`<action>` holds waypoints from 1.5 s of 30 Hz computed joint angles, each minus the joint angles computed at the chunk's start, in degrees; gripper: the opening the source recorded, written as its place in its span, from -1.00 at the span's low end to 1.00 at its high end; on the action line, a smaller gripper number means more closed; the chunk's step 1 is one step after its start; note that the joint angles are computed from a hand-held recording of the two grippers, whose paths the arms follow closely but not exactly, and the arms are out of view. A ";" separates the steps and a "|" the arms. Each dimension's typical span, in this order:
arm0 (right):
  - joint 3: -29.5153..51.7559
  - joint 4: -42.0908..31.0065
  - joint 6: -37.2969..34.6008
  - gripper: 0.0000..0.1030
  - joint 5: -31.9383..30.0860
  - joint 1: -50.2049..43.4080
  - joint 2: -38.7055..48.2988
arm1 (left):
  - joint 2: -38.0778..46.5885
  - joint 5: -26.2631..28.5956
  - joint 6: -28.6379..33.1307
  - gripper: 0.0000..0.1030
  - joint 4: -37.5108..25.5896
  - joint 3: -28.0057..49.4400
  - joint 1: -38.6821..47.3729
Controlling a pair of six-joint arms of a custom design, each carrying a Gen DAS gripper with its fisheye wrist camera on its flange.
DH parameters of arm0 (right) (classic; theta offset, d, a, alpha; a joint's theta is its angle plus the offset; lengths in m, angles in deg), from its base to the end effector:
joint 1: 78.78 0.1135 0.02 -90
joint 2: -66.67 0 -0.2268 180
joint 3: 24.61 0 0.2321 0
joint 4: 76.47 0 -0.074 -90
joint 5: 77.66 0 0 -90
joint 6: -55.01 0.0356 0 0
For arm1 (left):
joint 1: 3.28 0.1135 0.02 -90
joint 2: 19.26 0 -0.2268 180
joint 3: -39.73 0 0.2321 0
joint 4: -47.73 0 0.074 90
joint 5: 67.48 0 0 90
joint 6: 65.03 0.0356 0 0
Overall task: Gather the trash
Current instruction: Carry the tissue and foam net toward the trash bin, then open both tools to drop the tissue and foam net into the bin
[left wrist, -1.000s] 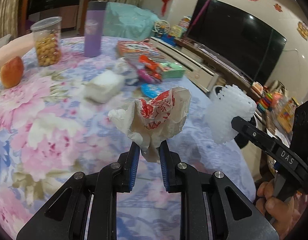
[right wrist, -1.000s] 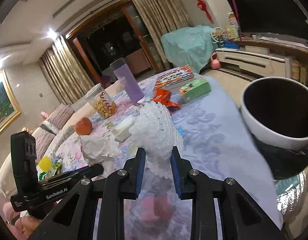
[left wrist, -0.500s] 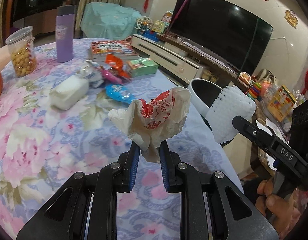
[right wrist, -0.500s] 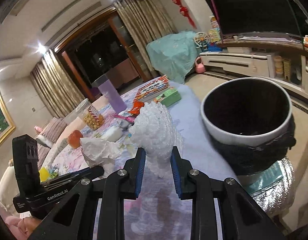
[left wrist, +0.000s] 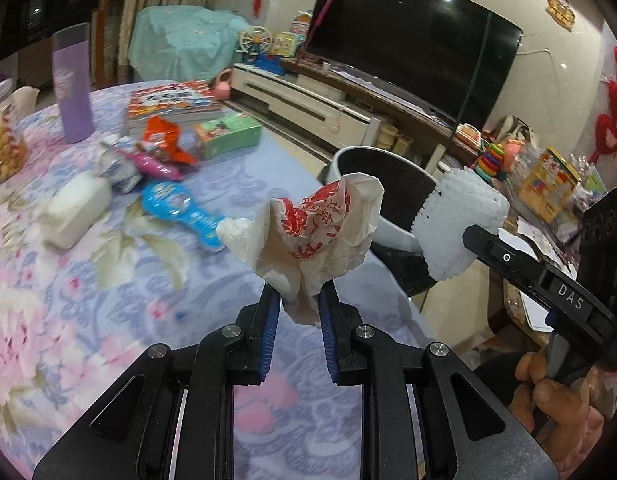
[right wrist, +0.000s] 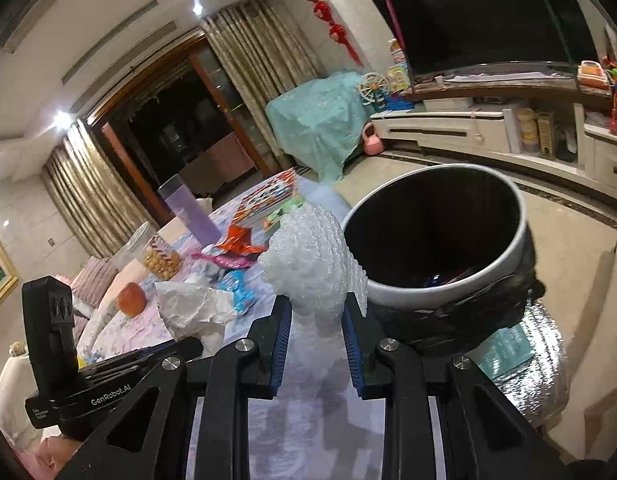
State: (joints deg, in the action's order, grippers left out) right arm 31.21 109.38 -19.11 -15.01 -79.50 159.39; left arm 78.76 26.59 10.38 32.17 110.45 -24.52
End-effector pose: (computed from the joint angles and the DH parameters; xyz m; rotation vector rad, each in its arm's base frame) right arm 0.3070 0.0125 0.1462 0.0173 2.1142 0.6613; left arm 0.3143 -0.1249 0.1571 0.1727 2.3438 -0.3948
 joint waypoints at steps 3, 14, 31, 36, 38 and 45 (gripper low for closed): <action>0.47 -0.19 0.00 -0.48 -0.56 -1.84 0.62 | 2.65 0.15 0.35 -0.63 -1.17 3.60 -1.08; 3.20 -1.78 -0.80 -0.45 -1.64 -6.14 2.91 | 11.18 0.18 1.15 -0.63 -5.69 15.88 -4.50; 12.27 -7.60 -3.50 -0.44 -1.74 -8.45 8.18 | 23.95 -0.28 2.63 -0.63 -13.84 36.36 -6.92; 15.91 -10.34 -3.84 -0.43 -2.39 -9.07 11.07 | 28.00 -0.37 2.98 -0.62 -16.97 43.13 -7.26; 17.60 -11.59 -4.15 -0.43 -2.56 -9.28 12.24 | 30.11 -0.18 3.02 -0.62 -18.67 46.58 -7.34; 22.71 -16.02 -5.21 -0.42 -2.68 -9.61 15.69 | 36.08 -0.18 3.56 -0.62 -23.41 56.25 -7.70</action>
State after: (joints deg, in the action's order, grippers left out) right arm 53.91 93.36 -24.32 -17.70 -89.11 175.08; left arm 114.84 26.41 13.94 8.77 166.69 -32.22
